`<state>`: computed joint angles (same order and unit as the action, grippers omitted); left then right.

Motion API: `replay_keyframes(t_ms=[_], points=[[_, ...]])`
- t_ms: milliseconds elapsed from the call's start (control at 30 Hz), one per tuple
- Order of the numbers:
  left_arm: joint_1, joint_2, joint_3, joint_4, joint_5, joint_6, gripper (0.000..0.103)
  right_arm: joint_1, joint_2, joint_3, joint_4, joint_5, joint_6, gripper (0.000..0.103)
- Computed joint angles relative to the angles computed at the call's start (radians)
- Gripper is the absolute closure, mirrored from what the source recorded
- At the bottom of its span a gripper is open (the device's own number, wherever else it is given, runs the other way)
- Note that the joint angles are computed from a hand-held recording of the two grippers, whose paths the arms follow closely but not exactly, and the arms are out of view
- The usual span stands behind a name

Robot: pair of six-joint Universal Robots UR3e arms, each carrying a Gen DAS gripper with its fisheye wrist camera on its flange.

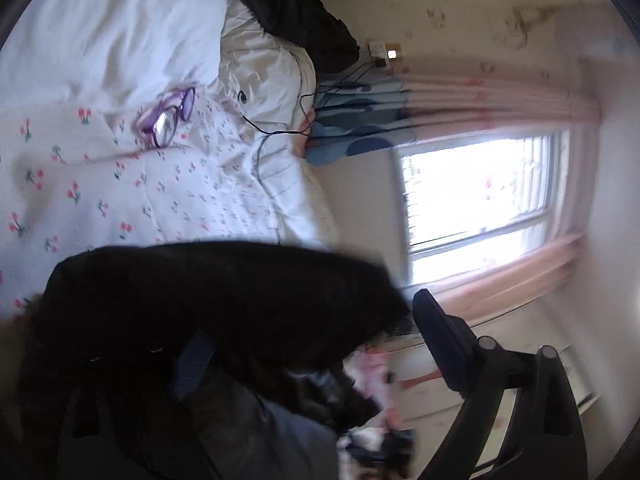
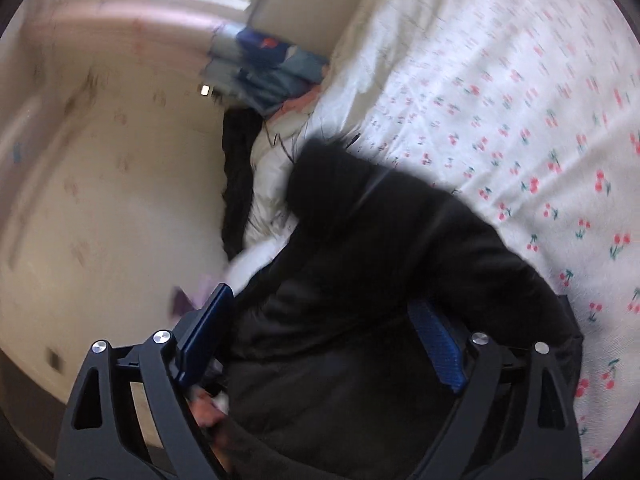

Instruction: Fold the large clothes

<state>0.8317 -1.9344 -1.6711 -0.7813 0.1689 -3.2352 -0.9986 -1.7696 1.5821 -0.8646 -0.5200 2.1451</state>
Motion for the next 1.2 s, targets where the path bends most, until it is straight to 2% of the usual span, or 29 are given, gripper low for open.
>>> replay_keyframes(t_ms=[67, 167, 200, 233, 300, 367, 400, 467, 533, 633, 700, 800, 867, 967, 1033, 1100, 1200], points=[[-0.014, 0.094, 0.021, -0.205, 0.0, 0.211, 0.014, 0.063, -0.094, 0.016, -0.116, -0.05, 0.023, 0.018], [-0.067, 0.215, 0.131, -0.564, 0.027, 0.589, 0.014, 0.244, -0.14, 0.058, -0.403, -0.139, 0.168, 0.017], [-0.077, 0.24, 0.145, -0.6, 0.036, 0.638, 0.014, 0.308, -0.13, 0.071, -0.506, -0.175, 0.232, 0.017], [-0.092, 0.274, 0.137, -0.573, 0.039, 0.655, 0.012, 0.395, -0.105, 0.092, -0.663, -0.236, 0.333, 0.017], [-0.146, 0.272, 0.183, -0.545, 0.104, 0.653, 0.012, 0.554, -0.012, 0.103, -0.906, -0.378, 0.497, 0.017], [-0.258, 0.18, 0.328, -0.576, 0.286, 0.627, 0.012, 0.65, 0.072, 0.112, -1.036, -0.481, 0.584, 0.017], [-0.334, 0.106, 0.385, -0.5, 0.422, 0.564, 0.012, 0.703, 0.133, 0.104, -1.112, -0.539, 0.641, 0.017], [-0.403, 0.003, 0.431, -0.396, 0.559, 0.476, 0.012, 0.732, 0.193, 0.116, -1.195, -0.581, 0.684, 0.017], [-0.425, -0.121, 0.493, -0.354, 0.617, 0.393, 0.013, 0.745, 0.258, 0.107, -1.265, -0.6, 0.725, 0.015], [-0.399, -0.207, 0.548, -0.35, 0.597, 0.298, 0.018, 0.761, 0.34, 0.035, -1.248, -0.629, 0.743, 0.015], [-0.387, -0.153, 0.507, -0.34, 0.607, 0.3, 0.018, 0.756, 0.328, 0.015, -1.224, -0.628, 0.754, 0.015], [-0.354, -0.029, 0.417, -0.303, 0.577, 0.319, 0.018, 0.747, 0.277, 0.025, -1.287, -0.528, 0.775, 0.015], [-0.351, -0.018, 0.42, -0.284, 0.58, 0.294, 0.018, 0.787, 0.32, -0.053, -1.269, -0.528, 0.798, 0.015], [-0.369, -0.095, 0.483, -0.279, 0.622, 0.242, 0.018, 0.926, 0.477, -0.245, -1.224, -0.688, 0.823, 0.015], [-0.362, -0.153, 0.48, -0.279, 0.613, 0.243, 0.018, 0.991, 0.598, -0.321, -1.221, -0.795, 0.833, 0.007], [-0.363, -0.164, 0.442, -0.217, 0.619, 0.243, 0.018, 0.985, 0.646, -0.322, -1.243, -0.778, 0.879, 0.007], [-0.379, -0.175, 0.44, -0.207, 0.649, 0.254, 0.018, 0.995, 0.679, -0.373, -1.198, -0.807, 0.866, 0.007]])
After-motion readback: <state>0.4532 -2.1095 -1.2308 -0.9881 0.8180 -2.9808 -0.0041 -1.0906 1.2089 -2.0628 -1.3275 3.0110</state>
